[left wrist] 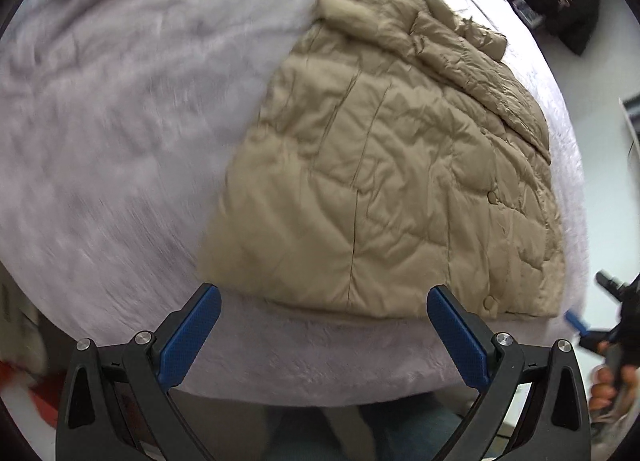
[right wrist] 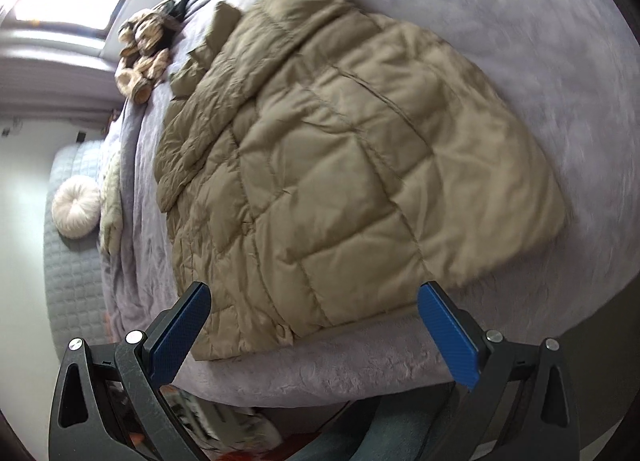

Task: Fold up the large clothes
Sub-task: 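Move both tools to the jacket hem and grasp it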

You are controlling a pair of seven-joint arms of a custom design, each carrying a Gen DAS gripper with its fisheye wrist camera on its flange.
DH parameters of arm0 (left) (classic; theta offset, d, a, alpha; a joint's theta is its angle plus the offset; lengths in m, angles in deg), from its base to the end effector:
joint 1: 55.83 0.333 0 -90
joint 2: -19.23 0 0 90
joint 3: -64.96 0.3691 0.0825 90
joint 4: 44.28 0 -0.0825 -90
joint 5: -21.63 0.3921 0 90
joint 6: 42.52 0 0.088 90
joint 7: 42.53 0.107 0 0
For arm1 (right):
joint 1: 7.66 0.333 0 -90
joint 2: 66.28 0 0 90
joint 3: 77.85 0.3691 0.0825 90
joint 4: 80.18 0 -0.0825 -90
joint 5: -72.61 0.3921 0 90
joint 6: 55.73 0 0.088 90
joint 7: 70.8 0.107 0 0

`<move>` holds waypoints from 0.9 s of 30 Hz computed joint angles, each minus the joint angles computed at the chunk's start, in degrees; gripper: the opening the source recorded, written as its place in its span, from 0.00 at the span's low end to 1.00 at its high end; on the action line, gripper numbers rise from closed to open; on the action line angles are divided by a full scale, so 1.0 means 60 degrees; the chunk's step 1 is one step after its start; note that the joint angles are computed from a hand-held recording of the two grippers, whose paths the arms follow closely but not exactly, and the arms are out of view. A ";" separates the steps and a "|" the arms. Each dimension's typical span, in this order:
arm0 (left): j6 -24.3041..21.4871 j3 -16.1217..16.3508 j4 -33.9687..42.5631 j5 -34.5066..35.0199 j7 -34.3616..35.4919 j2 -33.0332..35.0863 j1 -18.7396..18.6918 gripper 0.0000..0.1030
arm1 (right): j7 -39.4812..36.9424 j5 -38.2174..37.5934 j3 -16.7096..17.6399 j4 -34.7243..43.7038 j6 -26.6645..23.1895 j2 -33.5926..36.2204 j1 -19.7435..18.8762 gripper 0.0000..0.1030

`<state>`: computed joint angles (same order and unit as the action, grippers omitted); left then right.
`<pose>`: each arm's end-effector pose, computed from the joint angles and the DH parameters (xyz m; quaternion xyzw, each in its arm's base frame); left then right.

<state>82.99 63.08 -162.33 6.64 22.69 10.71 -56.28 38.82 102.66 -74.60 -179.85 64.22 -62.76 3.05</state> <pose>0.5377 -0.0322 0.5793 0.8498 -0.4960 0.1768 0.0247 0.5982 0.1728 0.6166 -0.5703 0.7720 0.1474 0.2387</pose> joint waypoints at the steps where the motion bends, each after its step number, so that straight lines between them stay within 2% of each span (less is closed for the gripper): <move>1: 0.0119 0.0018 -0.0134 -0.0297 -0.0005 -0.0005 -0.0029 1.00 | 0.0116 0.0127 -0.0039 -0.0247 0.0081 -0.0108 -0.0038 1.00; 6: 0.0717 0.0148 -0.0771 -0.1850 0.0433 0.0123 -0.0125 1.00 | 0.0652 0.0855 -0.0281 -0.1406 0.0529 -0.0594 -0.0175 1.00; 11: 0.0985 0.0027 -0.0758 -0.2744 0.0935 0.0645 -0.0069 1.00 | 0.0912 0.1292 -0.0488 -0.2143 0.0914 -0.0822 -0.0226 1.00; 16: 0.1254 -0.0222 -0.0503 -0.3007 0.0994 0.1102 0.0098 1.00 | 0.0979 0.1757 -0.0597 -0.2721 0.1510 -0.0906 -0.0250 1.00; 23: 0.1487 -0.0457 -0.0253 -0.2953 0.0781 0.1429 0.0315 0.98 | 0.0367 0.3469 -0.0553 -0.3005 0.2743 -0.0547 -0.0257 1.00; 24: 0.1517 -0.0482 -0.0246 -0.2827 0.0667 0.1434 0.0332 0.87 | 0.0312 0.3691 -0.0524 -0.3005 0.2863 -0.0465 -0.0272 1.00; 25: 0.1524 -0.0498 -0.0251 -0.2691 0.0591 0.1437 0.0348 0.63 | 0.0272 0.3922 -0.0487 -0.3023 0.2979 -0.0408 -0.0285 0.99; 26: 0.1474 -0.0502 -0.0196 -0.2645 0.0607 0.1481 0.0370 0.52 | 0.0241 0.4082 -0.0465 -0.3036 0.3044 -0.0372 -0.0311 0.96; 27: 0.1436 -0.0486 -0.0162 -0.3023 0.0880 0.1521 0.0421 0.26 | 0.0185 0.4489 -0.0425 -0.3070 0.3212 -0.0329 -0.0322 0.89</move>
